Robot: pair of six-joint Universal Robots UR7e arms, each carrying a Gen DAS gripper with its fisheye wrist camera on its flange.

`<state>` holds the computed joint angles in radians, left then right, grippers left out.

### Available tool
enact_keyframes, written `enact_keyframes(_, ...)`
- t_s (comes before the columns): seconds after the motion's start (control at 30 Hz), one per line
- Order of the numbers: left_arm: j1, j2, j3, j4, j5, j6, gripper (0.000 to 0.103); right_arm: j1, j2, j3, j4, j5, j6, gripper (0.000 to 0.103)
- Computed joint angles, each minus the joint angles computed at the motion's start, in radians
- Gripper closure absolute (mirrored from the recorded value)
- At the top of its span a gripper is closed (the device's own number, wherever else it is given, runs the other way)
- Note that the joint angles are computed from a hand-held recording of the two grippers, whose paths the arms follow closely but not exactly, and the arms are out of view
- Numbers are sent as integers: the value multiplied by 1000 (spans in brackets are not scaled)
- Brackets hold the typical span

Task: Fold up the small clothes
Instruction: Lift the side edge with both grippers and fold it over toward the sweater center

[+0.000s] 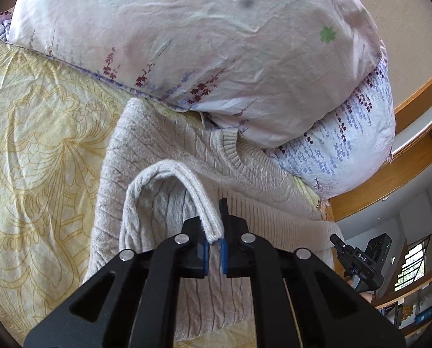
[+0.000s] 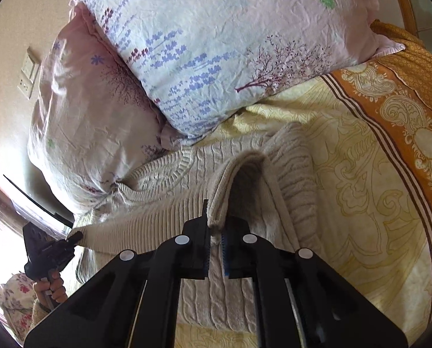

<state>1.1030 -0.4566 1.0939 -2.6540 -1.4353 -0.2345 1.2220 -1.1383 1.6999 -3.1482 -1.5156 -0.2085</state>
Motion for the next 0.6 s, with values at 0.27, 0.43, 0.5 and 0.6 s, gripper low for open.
enact_keyframes(0.27, 20, 109, -181, -56, 12, -75, 98, 17, 121, -164, -99, 10, 104, 97)
enact_keyframes(0.43, 29, 190, -283, -17, 59, -142, 98, 29, 199, -281, -7, -86, 143, 97)
enact_keyframes(0.5, 31, 210, -306, -5, 67, -152, 98, 33, 212, -300, 12, -104, 150, 97)
enact_keyframes(0.6, 31, 216, -317, 14, 70, -155, 93, 33, 207, -308, 57, -113, 170, 91)
